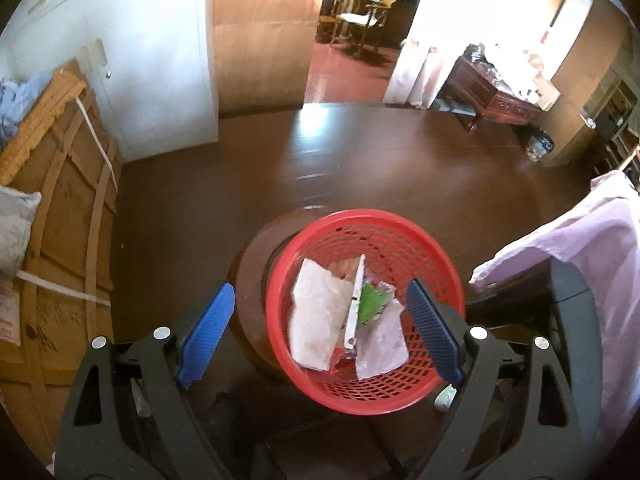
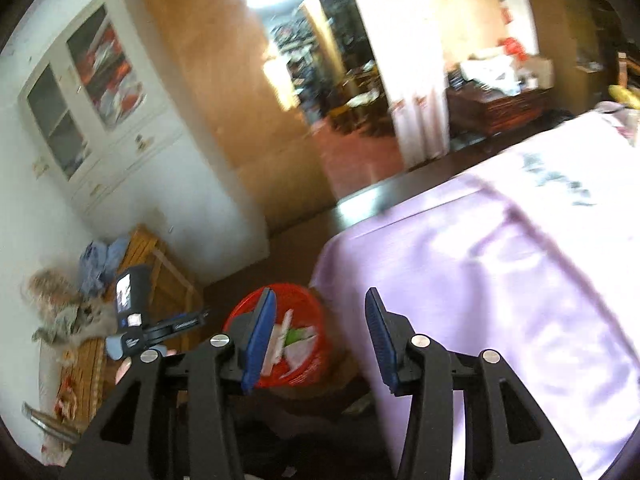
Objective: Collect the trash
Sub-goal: 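Move both open tools back over the quilt toward the remaining items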
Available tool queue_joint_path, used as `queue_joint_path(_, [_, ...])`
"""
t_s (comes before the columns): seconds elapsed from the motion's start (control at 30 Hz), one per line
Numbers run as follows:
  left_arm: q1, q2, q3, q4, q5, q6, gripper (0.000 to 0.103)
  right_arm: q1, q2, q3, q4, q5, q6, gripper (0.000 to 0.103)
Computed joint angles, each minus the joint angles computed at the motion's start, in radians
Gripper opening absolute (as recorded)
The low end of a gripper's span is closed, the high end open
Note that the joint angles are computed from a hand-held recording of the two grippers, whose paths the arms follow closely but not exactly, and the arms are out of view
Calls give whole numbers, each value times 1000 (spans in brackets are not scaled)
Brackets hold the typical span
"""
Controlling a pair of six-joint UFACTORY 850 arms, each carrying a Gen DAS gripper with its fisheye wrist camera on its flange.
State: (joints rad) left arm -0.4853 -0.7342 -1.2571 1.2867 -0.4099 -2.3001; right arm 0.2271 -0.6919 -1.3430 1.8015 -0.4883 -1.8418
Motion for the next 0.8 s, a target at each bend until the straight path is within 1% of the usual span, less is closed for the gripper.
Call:
queue_joint_path(0.17, [-36,-3,-47,-34,-24,75,85,-103,92,105,210,13,-192,51])
queue_joint_path(0.23, [-53,-12,-78,-65,-32,131,85,-150,115,138,275,9,-257,54])
queue_joint_path(0.47, [-121,-55,-235,-170,-95,356,85,-317,199,238,464,2,-421,64])
queue_joint_path(0.6, [-166,-111,-382,-216,-121,499,86,-407,236,275,597,13,-539,69])
queue_joint_path(0.63, [-177,-130,-426,-230,-124,541,87,-425,246,286,655,16,-585,72])
queue_joint_path(0.7, [-203,-184,-539,-271,-139,647,88,-466,253,293,721,19,-635,76])
queue_joint_path(0.73, [-218,-221,-615,-302,-148,720,89,-493,253,292,767,28,-666,77])
queue_joint_path(0.8, [-239,-282,-731,-352,-160,826,91,-542,240,281,769,36,-650,77])
